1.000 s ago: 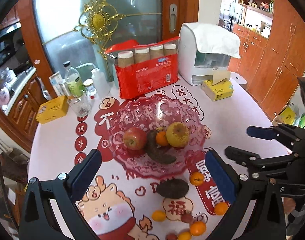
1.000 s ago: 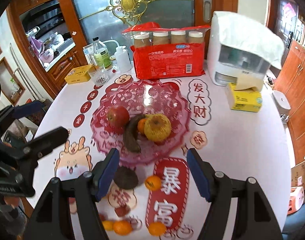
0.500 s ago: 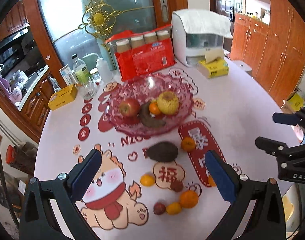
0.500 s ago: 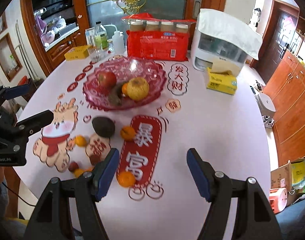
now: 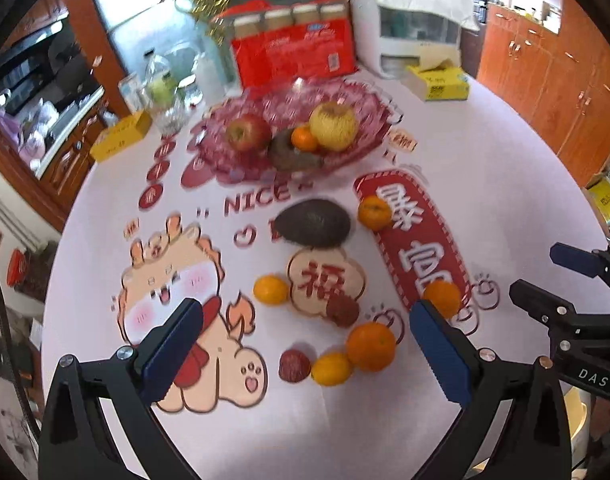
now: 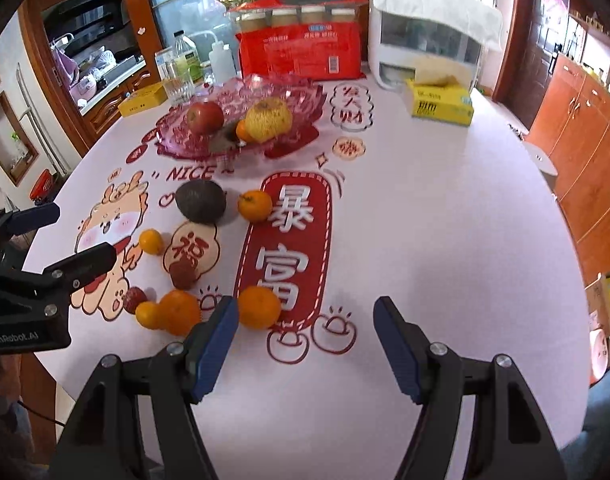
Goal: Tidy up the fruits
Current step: 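Grasp the mandarin orange with the right gripper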
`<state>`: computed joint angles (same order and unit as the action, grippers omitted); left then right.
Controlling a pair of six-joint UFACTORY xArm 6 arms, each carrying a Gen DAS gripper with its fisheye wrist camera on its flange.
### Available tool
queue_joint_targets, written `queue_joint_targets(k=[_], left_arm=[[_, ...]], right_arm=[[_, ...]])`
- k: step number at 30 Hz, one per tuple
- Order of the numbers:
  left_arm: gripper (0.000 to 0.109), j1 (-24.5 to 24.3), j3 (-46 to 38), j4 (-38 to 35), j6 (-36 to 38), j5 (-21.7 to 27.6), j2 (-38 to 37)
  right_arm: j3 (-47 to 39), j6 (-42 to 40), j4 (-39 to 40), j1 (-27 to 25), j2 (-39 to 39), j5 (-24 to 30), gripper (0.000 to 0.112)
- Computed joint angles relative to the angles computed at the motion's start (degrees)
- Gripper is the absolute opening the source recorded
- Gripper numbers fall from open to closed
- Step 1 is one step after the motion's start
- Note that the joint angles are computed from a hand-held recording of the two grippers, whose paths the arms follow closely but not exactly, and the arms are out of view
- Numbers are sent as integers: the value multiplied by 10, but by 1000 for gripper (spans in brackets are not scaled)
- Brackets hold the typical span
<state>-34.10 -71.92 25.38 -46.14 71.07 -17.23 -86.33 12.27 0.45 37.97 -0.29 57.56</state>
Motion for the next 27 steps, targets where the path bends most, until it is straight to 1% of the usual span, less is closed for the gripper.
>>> queue_joint_targets(k=[2,5,11,16,18,23,27], left_arm=[[102,11,26,-20,-16,0,-12],[102,35,77,-69,-27,-16,-43],[102,60,146,-101,-55,-21,-83],[101,80,194,-146,-59,-49,-107],[94,83,202,-156,-55,-56,-109],[92,88,209,-154,-55,-64,-116],[91,98,180,-136,-33,-69,-92]], right_arm=[[13,-3,3,4,1,-4,70],[27,-11,13,6,3,-9,70],[34,-31,42,11,13,-18,70],[33,-42,47,16,25,-24,70],[33,-42,49,17,29,-26,69],[24,-41,51,19,40,-30,65],[16,-39,50,20,50,-32,64]])
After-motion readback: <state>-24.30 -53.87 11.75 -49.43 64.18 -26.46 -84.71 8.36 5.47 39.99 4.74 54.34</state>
